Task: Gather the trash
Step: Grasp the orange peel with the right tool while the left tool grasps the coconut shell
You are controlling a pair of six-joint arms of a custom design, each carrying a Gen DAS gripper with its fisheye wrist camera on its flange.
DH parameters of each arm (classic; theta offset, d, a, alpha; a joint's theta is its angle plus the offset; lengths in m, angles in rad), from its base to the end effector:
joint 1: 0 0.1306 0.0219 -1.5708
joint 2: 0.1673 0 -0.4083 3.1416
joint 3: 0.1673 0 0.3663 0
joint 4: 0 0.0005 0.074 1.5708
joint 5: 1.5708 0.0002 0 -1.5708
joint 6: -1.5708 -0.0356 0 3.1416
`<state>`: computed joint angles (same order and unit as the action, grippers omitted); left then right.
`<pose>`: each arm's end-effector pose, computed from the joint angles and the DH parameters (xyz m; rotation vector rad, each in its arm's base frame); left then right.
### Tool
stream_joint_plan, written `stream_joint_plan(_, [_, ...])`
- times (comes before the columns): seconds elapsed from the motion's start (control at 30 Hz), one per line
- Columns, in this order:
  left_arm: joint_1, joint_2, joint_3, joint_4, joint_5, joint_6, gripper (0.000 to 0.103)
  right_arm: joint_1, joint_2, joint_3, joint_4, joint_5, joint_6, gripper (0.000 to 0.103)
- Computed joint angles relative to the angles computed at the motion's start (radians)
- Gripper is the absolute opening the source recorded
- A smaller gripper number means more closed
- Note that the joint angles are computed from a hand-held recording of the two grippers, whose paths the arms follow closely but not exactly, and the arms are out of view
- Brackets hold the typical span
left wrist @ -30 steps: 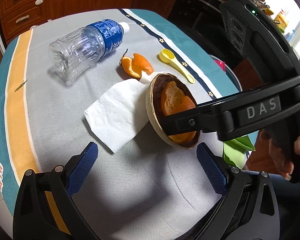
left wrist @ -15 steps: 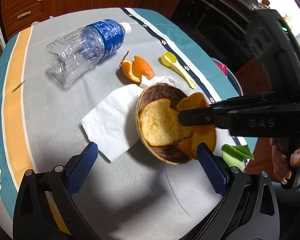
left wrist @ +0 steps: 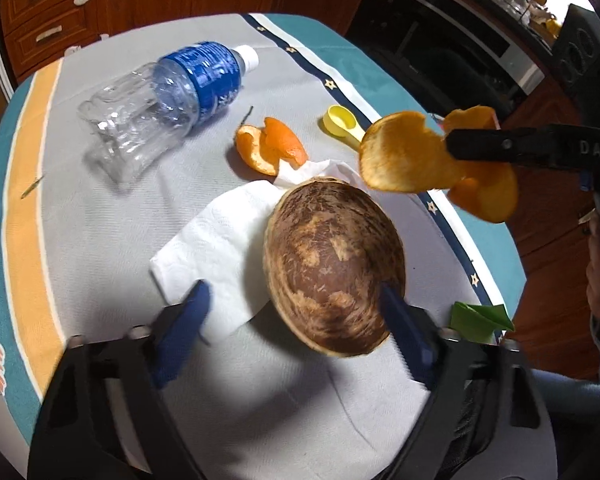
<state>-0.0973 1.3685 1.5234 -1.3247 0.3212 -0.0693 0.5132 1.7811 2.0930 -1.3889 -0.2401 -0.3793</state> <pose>0.4083 -0.0517 0.4959 0.3147 2.6955 -0.4471 0.4947 0.2879 0.5268 -0.2661 2.7255 0.5956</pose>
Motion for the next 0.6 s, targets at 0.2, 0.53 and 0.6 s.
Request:
stream_joint_plan(0.2, [-0.038,0.024,0.016,-0.011,-0.022,0.005,0.050,-0.027,-0.032,-0.055,0.023,-0.012,-0.007,0.013])
stream_joint_plan(0.53, [-0.080,0.036,0.016,-0.013,-0.108,0.041,0.046,-0.067,-0.073,-0.153,0.076,-0.053,-0.016,0.013])
stream_joint_plan(0.6, [-0.093,0.026,0.012,0.006,-0.137,0.047,0.019,-0.075,-0.081,-0.169,0.085,-0.060,-0.018,0.013])
